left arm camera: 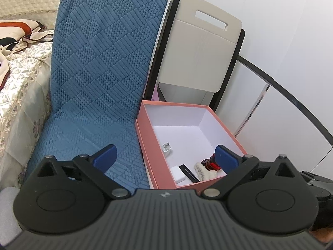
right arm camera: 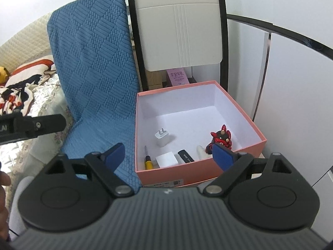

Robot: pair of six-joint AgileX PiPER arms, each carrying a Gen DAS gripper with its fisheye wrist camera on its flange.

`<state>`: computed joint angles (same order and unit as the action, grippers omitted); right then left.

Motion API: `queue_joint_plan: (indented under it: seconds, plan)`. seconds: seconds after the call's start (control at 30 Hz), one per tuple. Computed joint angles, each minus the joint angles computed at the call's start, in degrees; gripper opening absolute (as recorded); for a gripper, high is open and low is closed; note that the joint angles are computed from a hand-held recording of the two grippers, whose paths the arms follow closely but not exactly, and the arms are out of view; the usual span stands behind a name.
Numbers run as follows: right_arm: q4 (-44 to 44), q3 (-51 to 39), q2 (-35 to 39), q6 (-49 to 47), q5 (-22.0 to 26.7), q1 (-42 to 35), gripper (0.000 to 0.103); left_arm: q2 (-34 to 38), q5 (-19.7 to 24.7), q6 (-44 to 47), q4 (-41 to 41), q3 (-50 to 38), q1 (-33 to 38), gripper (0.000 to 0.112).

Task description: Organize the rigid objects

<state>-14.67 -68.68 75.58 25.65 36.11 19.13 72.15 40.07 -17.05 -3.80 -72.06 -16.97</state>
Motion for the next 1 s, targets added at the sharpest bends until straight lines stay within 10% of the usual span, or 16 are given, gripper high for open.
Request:
queue_joint_plan:
  seconds: [1.0]
  plan:
    - [0.6,0.5,1.6,0.8,0.9,-0.2,0.092,2.0,0.3,-2.8,4.2,1.1,-1.2,0.102]
